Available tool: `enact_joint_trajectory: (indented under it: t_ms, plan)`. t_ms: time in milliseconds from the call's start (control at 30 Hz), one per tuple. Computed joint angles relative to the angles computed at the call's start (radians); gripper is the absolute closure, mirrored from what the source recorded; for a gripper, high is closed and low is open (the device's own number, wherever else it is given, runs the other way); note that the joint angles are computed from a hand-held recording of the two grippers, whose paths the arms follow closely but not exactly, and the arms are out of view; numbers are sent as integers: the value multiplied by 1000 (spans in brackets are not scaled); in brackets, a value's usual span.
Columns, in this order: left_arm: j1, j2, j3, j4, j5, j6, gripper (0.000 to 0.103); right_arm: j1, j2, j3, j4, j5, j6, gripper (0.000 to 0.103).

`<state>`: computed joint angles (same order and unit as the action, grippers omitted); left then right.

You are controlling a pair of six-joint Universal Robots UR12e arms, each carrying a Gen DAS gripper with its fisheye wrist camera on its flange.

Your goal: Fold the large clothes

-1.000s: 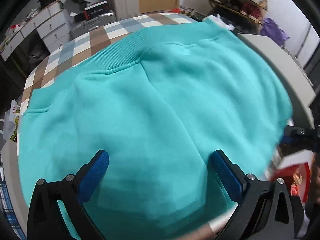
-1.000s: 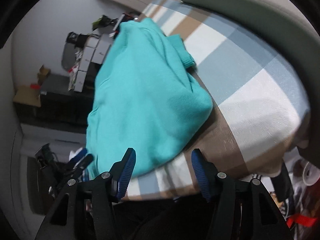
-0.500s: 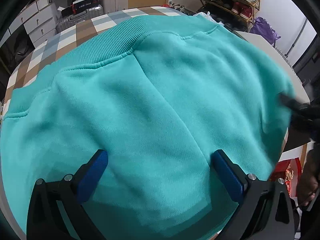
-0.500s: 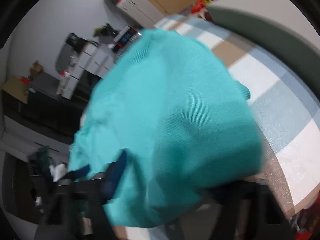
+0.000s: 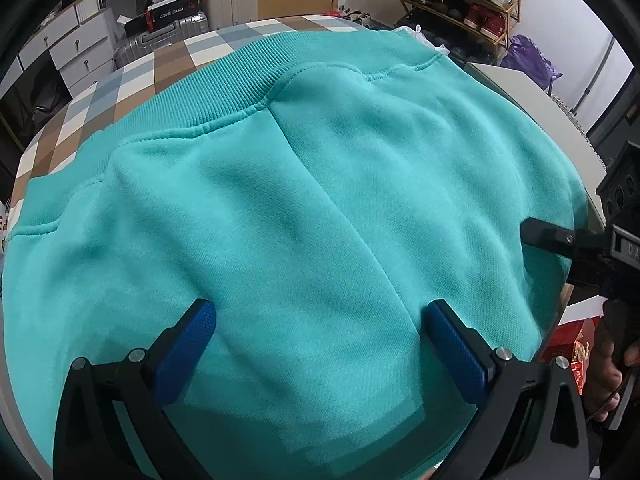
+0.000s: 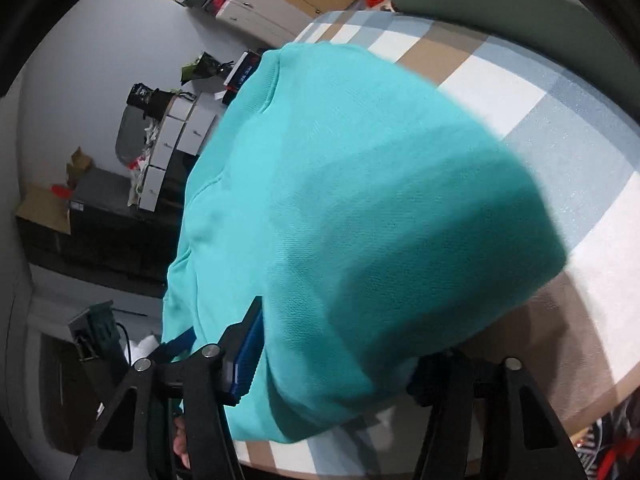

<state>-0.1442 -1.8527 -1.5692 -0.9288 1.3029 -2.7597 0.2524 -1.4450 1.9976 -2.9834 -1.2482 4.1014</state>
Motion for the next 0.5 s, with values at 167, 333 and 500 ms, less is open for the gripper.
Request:
enact_joint_trajectory:
  t_ms: [167, 333, 500]
  plan:
    - [-1, -3, 1, 8, -5, -13, 2, 27, -3, -21, -13, -140, -96, 80]
    - [-18, -13, 8, 32, 13, -43, 2, 82, -2, -59, -29, -338, -327, 88]
    - [-41, -33, 26, 44, 20, -51, 2, 95, 8, -62, -18, -425, -401, 90]
